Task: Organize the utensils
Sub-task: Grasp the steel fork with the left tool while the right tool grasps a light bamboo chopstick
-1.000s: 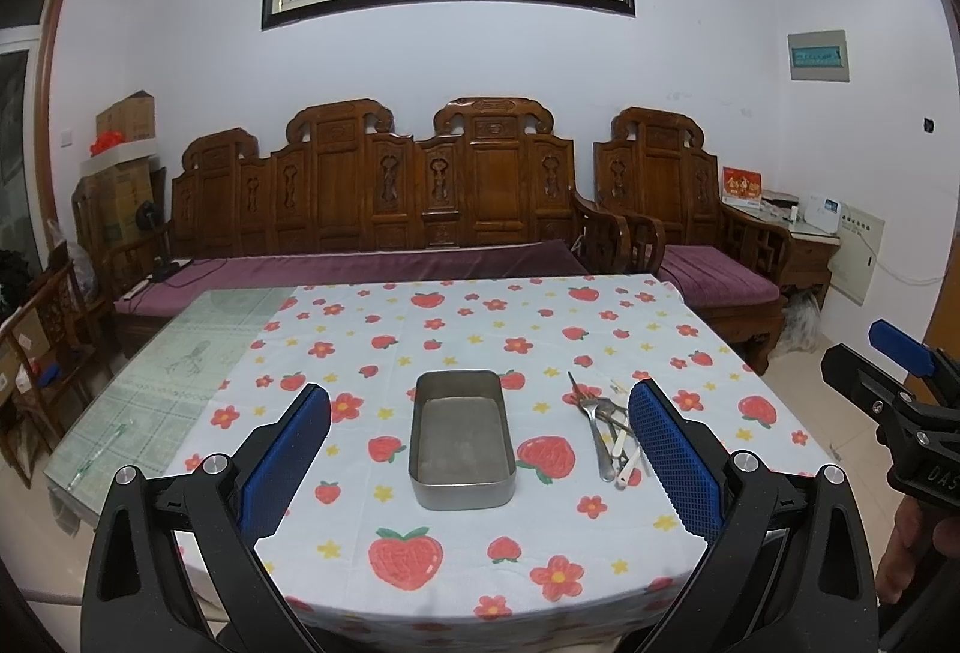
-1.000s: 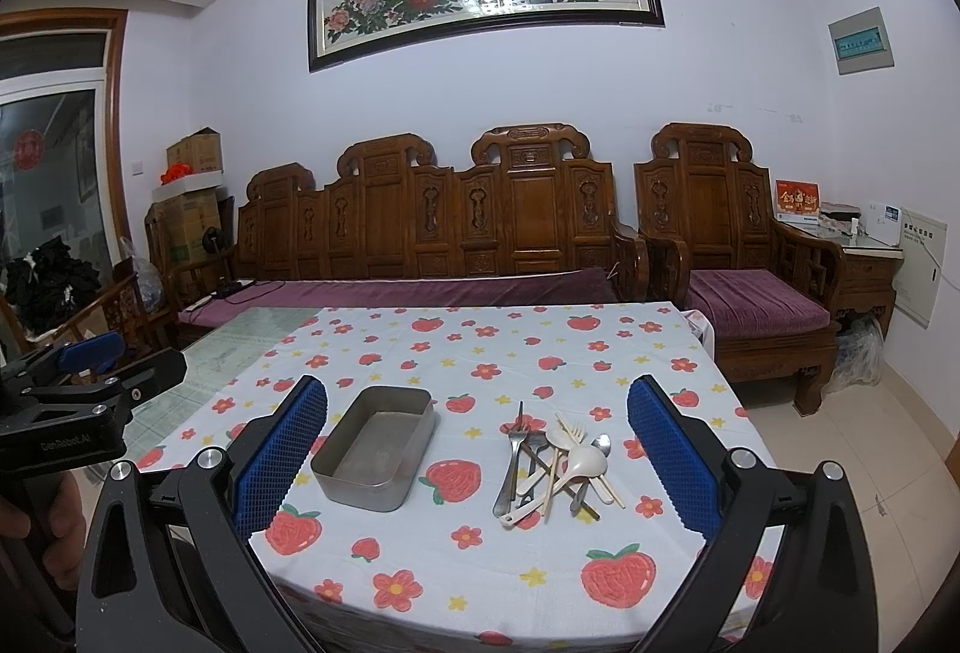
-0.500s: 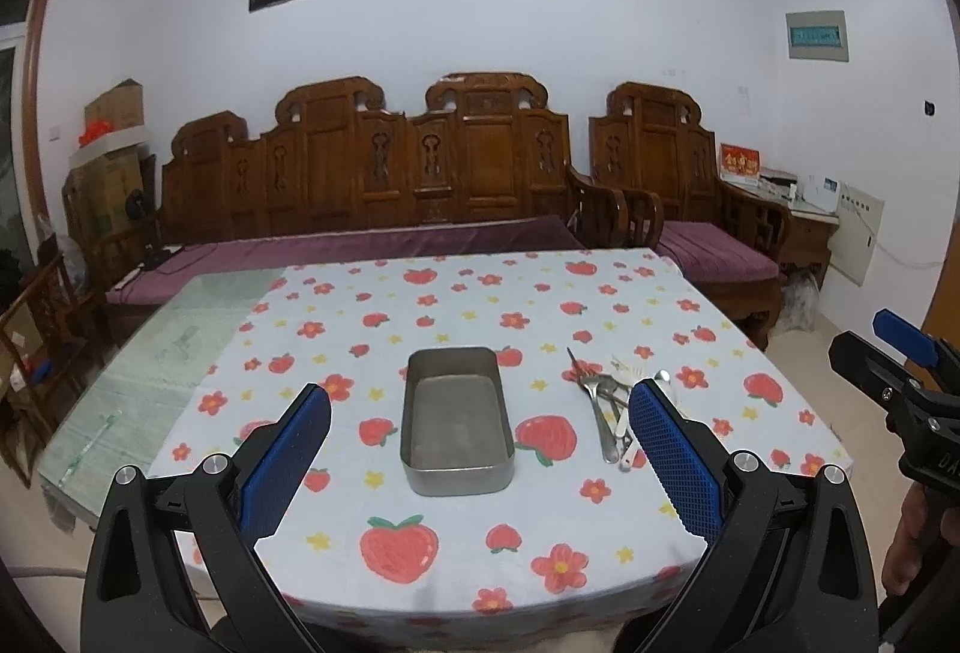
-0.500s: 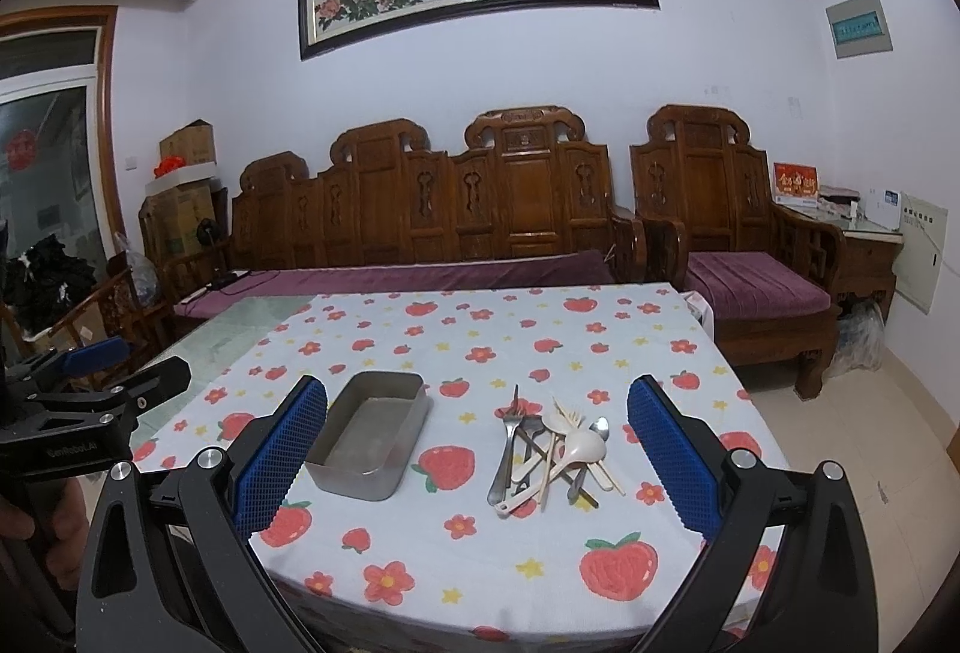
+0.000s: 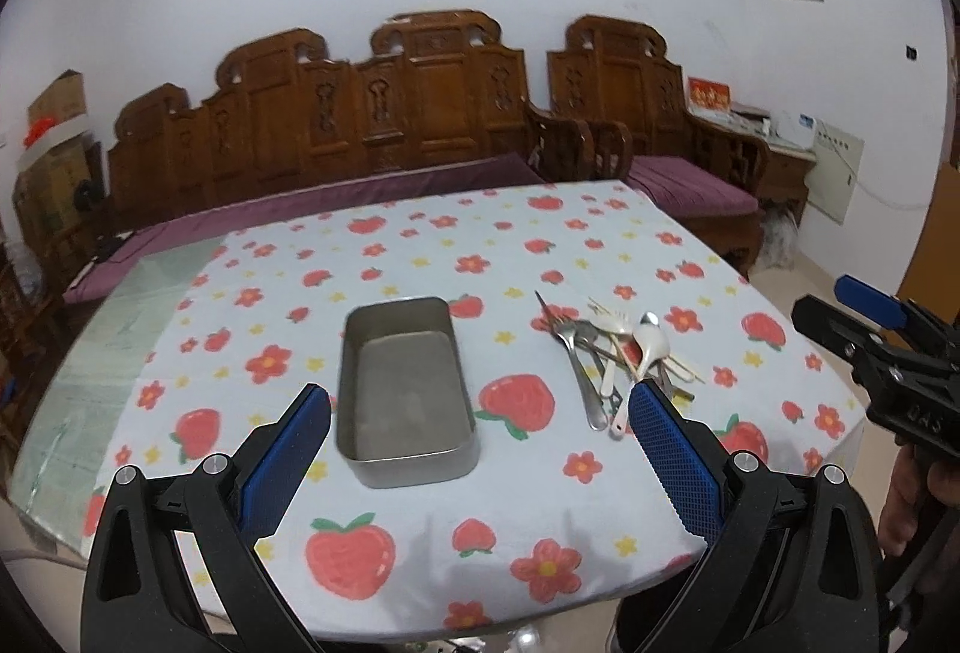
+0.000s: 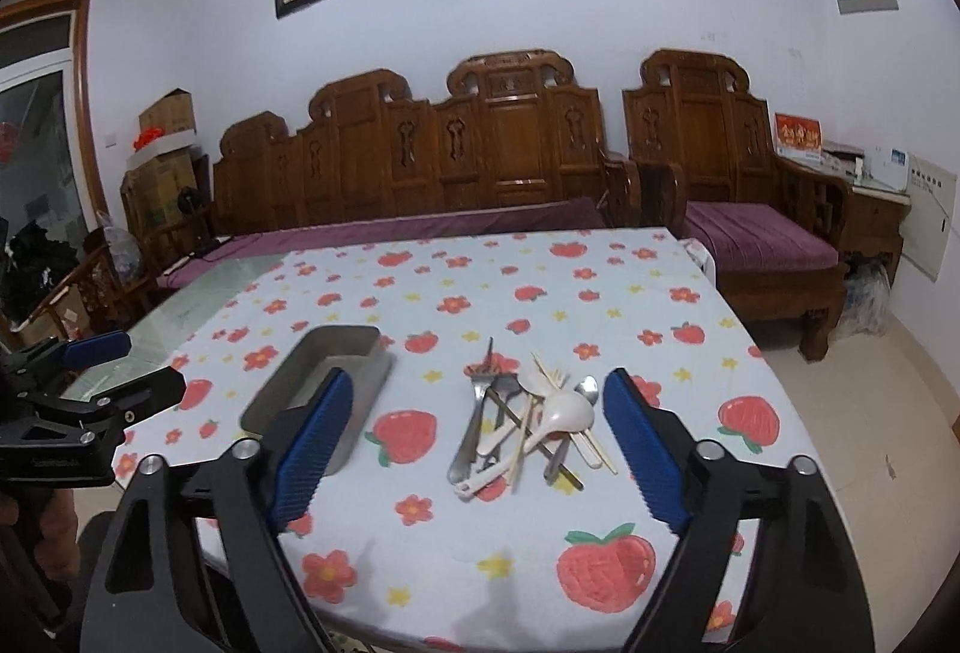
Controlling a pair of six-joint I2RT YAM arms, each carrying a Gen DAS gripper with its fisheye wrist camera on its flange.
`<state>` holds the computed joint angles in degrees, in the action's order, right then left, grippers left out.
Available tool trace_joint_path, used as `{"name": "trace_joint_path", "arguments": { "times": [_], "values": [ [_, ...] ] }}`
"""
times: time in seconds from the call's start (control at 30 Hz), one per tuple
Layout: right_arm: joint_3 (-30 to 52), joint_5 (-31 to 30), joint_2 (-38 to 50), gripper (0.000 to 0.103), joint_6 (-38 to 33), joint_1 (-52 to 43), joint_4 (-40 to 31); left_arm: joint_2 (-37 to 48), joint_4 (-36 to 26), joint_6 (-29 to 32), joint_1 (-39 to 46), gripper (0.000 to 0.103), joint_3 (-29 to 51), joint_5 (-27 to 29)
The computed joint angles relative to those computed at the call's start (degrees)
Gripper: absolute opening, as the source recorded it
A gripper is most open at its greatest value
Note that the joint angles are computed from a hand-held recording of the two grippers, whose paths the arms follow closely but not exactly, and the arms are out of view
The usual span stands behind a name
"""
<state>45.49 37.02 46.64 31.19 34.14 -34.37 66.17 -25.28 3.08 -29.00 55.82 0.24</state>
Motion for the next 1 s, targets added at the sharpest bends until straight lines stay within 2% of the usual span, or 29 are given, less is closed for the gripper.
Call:
{"name": "trace_joint_path", "arguments": {
  "times": [0.17,0.53,0.63,0.83,0.93,1.0],
  "values": [
    [-3.82,-8.0,0.96,0.073,-3.67,-9.33,5.26,4.97,2.79,0.35,-0.45,0.096,0.28,1.33],
    [-7.47,-23.04,7.93,0.067,-11.09,-28.1,15.3,16.56,6.98,1.34,0.1,0.096,3.47,4.88],
    [-8.07,-26.42,11.17,0.064,-12.31,-32.33,18.04,20.41,7.65,1.01,-0.31,0.092,5.46,5.65],
    [-7.68,-33.56,21.5,0.055,-13.61,-36.96,24.38,27.33,8.52,0.81,-1.51,0.087,8.85,5.56],
    [-7.01,-36.31,27.68,0.053,-14.04,-36.23,27.58,29.24,9.23,0.7,-1.87,0.087,9.25,5.34],
    [-6.67,-36.56,30.79,0.048,-13.98,-34.82,28.5,30.08,9.6,0.45,-1.99,0.087,9.18,5.37]
  ]
}}
